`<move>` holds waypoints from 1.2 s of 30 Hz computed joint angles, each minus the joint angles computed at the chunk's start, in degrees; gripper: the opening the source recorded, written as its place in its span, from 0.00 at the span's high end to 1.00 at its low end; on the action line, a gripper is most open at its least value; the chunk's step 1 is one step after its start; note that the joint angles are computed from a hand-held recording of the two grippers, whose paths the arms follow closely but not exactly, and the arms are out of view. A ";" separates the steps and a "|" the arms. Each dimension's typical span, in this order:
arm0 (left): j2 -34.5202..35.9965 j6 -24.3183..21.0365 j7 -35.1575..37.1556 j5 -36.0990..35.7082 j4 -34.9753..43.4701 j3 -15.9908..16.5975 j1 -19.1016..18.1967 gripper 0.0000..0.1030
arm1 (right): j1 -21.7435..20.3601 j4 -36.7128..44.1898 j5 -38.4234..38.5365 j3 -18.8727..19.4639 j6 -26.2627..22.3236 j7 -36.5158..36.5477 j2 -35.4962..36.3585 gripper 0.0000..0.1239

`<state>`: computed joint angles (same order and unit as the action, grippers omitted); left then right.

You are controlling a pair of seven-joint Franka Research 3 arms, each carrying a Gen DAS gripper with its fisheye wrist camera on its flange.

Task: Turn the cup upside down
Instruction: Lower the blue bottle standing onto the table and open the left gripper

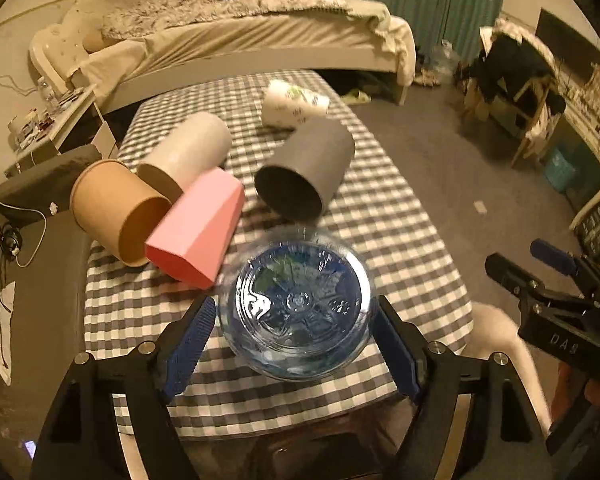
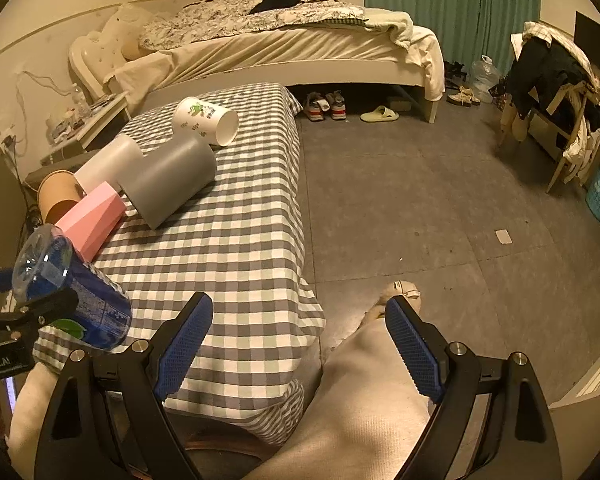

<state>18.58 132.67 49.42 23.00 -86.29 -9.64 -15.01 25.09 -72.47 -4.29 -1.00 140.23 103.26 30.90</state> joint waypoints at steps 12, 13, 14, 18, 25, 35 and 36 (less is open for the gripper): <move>-10.42 11.91 -7.87 3.47 -11.65 0.39 2.09 0.20 | 1.24 -2.35 -0.74 0.61 3.82 -0.23 -4.13 0.29; -11.78 12.76 -9.02 4.37 -13.04 0.45 2.27 0.20 | 1.45 -2.65 -0.97 0.62 4.07 -0.10 -4.46 0.29; -12.67 13.22 -10.34 5.61 -13.94 0.45 2.36 0.20 | 1.68 -3.18 -1.23 0.67 4.52 -0.05 -5.00 0.29; -17.05 15.23 -18.24 14.18 -18.53 0.21 2.92 0.15 | 2.22 -5.90 -1.64 1.41 7.02 -0.62 -7.39 0.29; -22.55 15.43 -31.43 26.95 -25.05 -2.38 4.91 0.11 | 3.74 -12.16 -3.67 1.98 12.55 -0.95 -11.82 0.23; -25.27 11.69 -41.24 33.53 -29.69 -5.01 5.71 0.00 | 4.10 -18.27 -4.43 2.92 15.78 -0.30 -14.16 0.17; -25.08 11.53 -41.13 33.28 -29.54 -4.93 5.68 0.00 | 4.07 -18.31 -4.41 2.97 15.85 -0.41 -14.16 0.17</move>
<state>-6.50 144.21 8.29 56.27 -115.83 -14.57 -9.33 29.16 -90.78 -8.70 1.97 156.08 102.84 16.74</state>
